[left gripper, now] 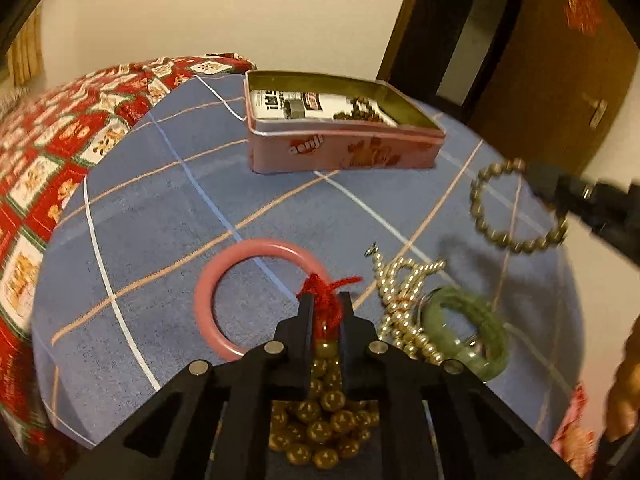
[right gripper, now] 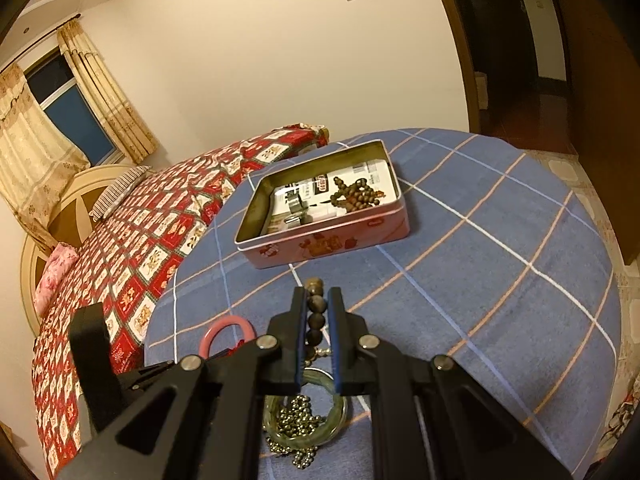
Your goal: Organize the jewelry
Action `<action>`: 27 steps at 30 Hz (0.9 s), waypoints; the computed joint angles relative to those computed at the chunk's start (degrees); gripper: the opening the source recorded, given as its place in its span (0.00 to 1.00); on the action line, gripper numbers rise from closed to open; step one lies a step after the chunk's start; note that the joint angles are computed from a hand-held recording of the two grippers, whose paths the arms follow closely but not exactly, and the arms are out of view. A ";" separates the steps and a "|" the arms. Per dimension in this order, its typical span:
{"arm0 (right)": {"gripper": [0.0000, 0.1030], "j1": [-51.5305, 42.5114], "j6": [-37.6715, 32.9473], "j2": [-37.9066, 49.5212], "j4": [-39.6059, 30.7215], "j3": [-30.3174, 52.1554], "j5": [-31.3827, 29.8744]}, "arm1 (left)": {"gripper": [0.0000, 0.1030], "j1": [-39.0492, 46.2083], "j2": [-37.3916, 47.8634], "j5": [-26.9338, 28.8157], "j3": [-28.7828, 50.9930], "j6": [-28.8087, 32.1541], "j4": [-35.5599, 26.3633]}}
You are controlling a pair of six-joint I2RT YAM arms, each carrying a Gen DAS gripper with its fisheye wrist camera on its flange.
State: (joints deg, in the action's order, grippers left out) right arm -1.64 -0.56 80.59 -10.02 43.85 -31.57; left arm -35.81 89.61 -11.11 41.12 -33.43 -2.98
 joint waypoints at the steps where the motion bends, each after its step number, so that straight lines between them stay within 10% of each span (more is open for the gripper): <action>1: 0.13 0.02 0.05 -0.04 0.00 -0.02 0.07 | 0.09 0.38 -1.07 0.08 -0.92 0.06 0.95; 27: 0.13 -0.55 1.61 -0.09 1.77 -0.48 -0.31 | 0.09 3.11 -20.30 2.99 -4.47 2.21 3.36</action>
State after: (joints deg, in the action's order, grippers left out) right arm -2.19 1.06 80.50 -8.25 43.37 -31.88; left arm -32.70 69.31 -8.12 36.65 -31.22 0.38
